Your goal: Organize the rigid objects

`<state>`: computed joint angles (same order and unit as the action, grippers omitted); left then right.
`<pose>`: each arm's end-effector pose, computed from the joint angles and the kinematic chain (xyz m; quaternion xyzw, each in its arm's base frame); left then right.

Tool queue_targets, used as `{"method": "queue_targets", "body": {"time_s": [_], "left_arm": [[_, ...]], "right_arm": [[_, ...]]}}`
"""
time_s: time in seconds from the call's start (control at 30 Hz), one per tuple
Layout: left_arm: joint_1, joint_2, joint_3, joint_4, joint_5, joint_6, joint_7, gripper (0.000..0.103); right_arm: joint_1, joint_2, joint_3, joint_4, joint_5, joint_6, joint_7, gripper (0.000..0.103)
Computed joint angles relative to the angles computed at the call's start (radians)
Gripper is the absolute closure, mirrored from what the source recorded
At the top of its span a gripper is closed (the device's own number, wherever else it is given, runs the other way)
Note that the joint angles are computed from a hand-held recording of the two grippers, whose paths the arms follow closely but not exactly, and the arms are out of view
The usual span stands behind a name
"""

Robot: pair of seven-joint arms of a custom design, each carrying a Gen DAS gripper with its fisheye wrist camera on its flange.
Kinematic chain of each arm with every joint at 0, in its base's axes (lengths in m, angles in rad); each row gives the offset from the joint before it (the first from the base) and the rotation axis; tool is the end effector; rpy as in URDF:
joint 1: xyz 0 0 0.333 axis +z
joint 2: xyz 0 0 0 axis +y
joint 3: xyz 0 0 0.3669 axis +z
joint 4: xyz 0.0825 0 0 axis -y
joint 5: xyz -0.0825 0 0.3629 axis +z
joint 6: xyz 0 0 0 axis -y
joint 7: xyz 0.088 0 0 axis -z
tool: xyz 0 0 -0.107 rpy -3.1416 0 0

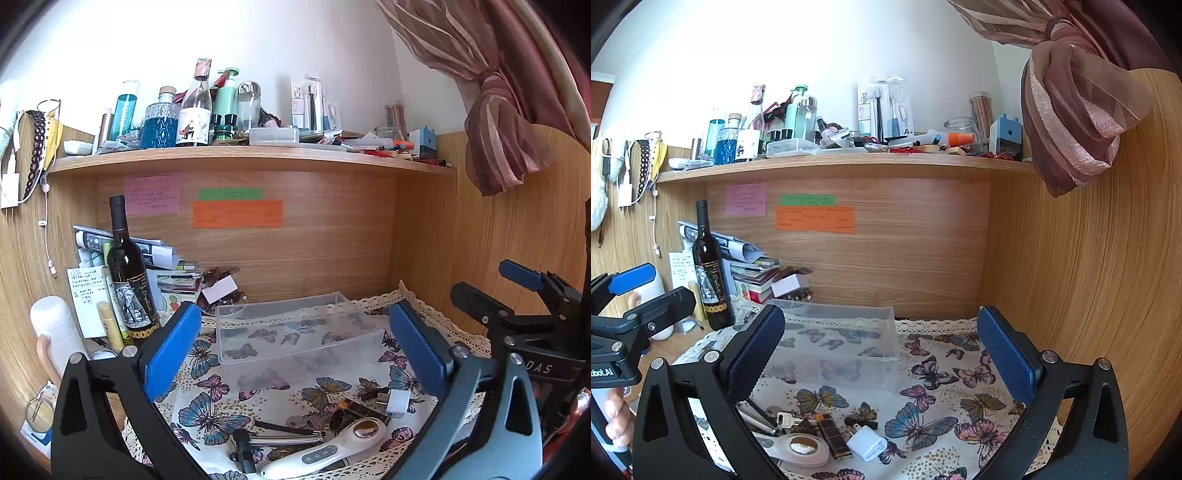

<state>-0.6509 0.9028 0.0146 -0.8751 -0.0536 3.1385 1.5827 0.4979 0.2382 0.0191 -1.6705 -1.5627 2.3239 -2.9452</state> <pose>0.6694 -0.4978 0.5653 -0.3594 0.6893 -0.5663 0.2740 0.5885 0.3124 0.5819 -0.4713 0.6290 -0.5114 0.3474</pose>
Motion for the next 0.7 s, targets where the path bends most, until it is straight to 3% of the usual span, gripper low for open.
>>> {"method": "queue_targets", "body": {"time_s": [0.17,0.7], "left_arm": [[0.007,0.002,-0.016,0.003,0.003,0.000,0.010,0.000],[-0.003,-0.007,0.003,-0.020,-0.011,0.027,0.017,0.000]], "right_arm": [[-0.001,-0.001,-0.001,0.000,-0.002,0.004,0.004,0.000],[-0.002,0.000,-0.001,0.001,-0.016,0.016,0.009,0.000]]}}
